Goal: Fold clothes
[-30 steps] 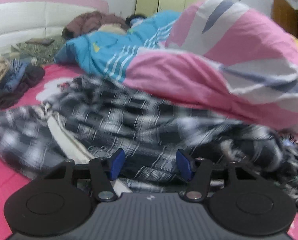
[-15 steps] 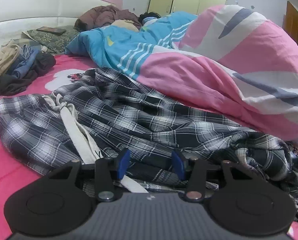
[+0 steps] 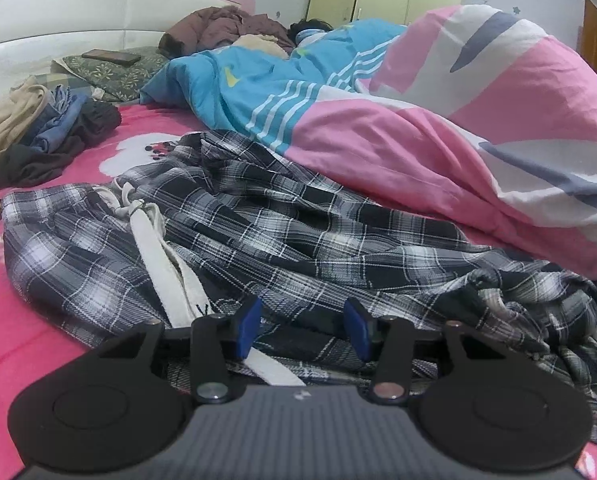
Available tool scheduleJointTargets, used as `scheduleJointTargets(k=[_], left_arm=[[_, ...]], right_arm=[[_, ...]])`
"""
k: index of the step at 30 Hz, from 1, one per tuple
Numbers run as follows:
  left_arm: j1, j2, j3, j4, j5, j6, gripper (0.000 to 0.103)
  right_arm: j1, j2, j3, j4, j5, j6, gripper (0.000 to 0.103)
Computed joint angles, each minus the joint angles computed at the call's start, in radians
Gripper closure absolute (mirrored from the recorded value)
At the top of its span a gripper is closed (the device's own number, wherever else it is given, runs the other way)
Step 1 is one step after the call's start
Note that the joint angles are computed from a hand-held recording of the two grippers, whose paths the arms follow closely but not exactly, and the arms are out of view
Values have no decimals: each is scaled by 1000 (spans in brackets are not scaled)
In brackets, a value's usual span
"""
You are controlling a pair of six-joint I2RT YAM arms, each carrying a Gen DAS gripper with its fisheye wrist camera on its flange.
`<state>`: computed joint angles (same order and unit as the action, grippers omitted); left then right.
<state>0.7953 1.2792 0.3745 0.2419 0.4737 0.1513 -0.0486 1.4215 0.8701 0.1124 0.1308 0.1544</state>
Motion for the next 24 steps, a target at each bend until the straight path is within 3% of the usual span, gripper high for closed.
scheduleJointTargets(k=[5, 8, 10, 12, 14, 18, 19, 21, 24], left_arm=[[2, 4, 0, 5, -1, -8, 55], [9, 8, 3, 5, 7, -19, 55], [19, 7, 3, 8, 22, -25, 55], [29, 5, 2, 12, 41, -29, 55], [44, -1, 0, 14, 68, -29, 55], [99, -35, -4, -11, 159, -8, 55], [125, -47, 2, -50, 200, 10, 55], [196, -61, 55, -227, 295, 67, 55], [328, -37, 171, -577, 439, 247, 55]], right_arm=[[-76, 120, -34, 12, 54, 58, 101], [-90, 91, -54, -36, 32, 24, 95], [-98, 67, -67, -72, 13, -1, 75], [-106, -56, -140, -79, -44, -21, 38], [-123, -213, -205, -130, -121, -33, 33], [-191, -505, -272, -398, -396, -12, 20], [-204, -559, -286, -476, -471, -12, 19], [-208, -658, -323, -615, -587, -16, 18], [-108, -821, -433, -704, -597, 44, 16]])
